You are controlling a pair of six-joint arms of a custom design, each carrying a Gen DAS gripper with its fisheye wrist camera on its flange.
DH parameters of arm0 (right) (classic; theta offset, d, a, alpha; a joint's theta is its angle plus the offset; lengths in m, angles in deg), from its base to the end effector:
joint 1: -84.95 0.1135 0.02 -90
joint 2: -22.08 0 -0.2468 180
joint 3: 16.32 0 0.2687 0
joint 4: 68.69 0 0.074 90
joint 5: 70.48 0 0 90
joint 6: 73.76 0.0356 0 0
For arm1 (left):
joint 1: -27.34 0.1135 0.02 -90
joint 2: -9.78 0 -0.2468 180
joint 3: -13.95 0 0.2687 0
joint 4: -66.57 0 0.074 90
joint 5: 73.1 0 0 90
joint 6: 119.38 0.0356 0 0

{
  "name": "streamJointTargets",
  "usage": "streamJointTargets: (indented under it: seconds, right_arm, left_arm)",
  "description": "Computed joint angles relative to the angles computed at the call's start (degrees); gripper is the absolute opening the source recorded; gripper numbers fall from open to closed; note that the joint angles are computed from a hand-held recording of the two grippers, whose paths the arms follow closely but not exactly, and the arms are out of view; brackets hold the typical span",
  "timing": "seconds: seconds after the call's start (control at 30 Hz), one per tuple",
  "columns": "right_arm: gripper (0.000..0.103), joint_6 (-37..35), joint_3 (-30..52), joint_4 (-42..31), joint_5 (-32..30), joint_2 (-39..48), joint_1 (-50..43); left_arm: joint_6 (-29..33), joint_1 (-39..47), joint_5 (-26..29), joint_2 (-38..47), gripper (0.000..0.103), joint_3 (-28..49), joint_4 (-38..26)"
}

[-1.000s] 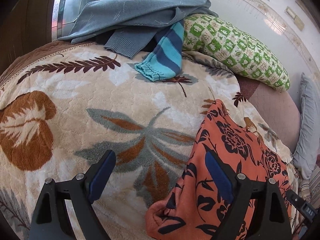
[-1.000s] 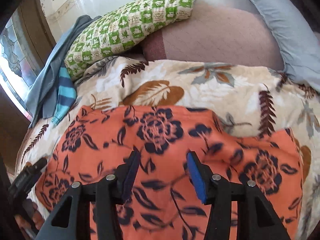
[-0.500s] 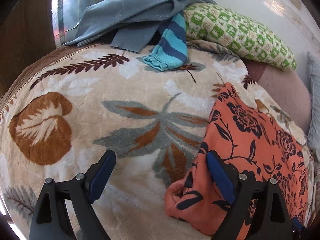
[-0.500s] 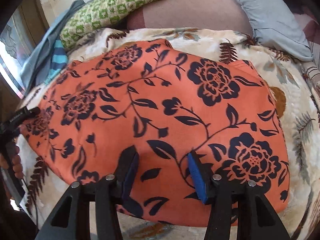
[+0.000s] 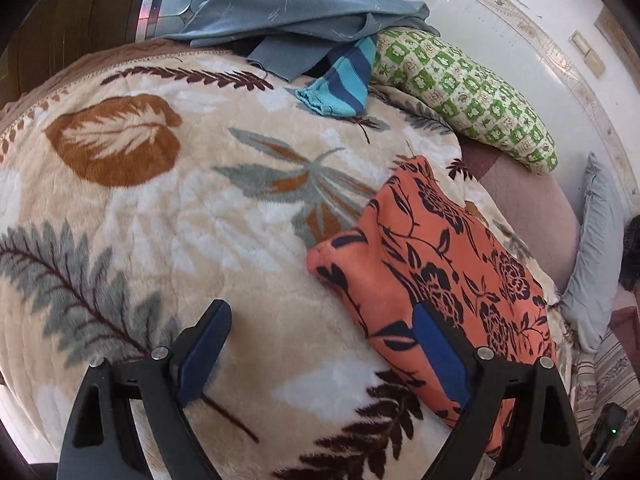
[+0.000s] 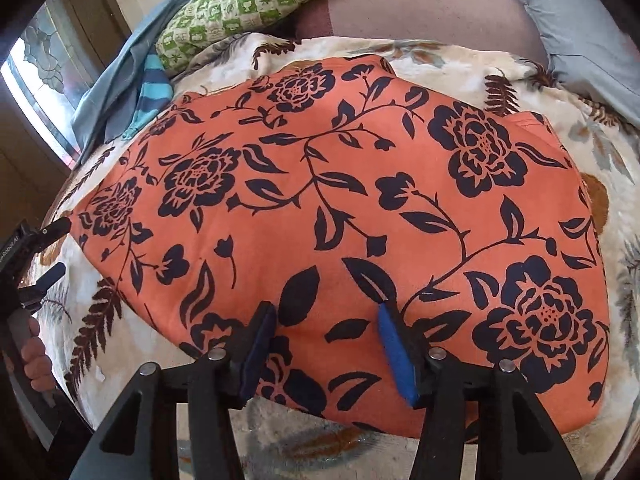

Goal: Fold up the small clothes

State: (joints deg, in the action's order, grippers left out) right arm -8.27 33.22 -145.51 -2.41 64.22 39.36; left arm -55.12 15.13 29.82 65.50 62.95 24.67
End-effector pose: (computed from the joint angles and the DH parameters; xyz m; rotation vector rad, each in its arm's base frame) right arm 0.1082 -0.0915 0.2135 0.3899 2.6011 0.1429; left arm 0.2130 -0.0542 0.2044 -0.1861 2.4655 -0.5679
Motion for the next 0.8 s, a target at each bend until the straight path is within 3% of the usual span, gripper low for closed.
streamJointTargets:
  seconds: [0.13,0.23,0.47,0.53,0.67,0.77,0.8]
  right_arm:
    - [0.057,-4.3,-0.6,-2.9,-1.5,-1.7,-2.3]
    - [0.057,-7.3,-0.1,-4.1,-3.8,-0.2,-5.3]
    - [0.057,-8.3,0.1,-4.2,-5.0,0.9,-6.3]
    - [0.057,-8.4,0.0,-4.1,-5.1,0.9,-6.3]
    - [0.058,-8.5,-0.1,-3.7,-5.3,1.1,-6.2]
    - [0.056,-7.2,-0.6,-2.9,-4.6,-0.6,-4.8]
    - [0.048,-6.6,-0.8,-2.5,-4.4,-1.9,-4.3]
  left_arm:
    - [-1.6,-3.1,-1.9,1.2,0.093,-0.6,2.6]
    - [-2.9,-2.9,2.2,3.9,0.093,-0.4,6.3]
    - [-2.8,-3.4,4.4,6.1,0.091,-0.7,14.3]
    - [-1.9,-4.0,3.7,6.8,0.072,-0.5,15.8]
    - [0.5,-6.0,0.9,10.2,0.057,1.1,17.2]
    - [-0.1,-5.9,1.0,12.1,0.059,1.9,17.6]
    - [-0.8,-5.9,1.5,12.1,0.071,1.7,17.9]
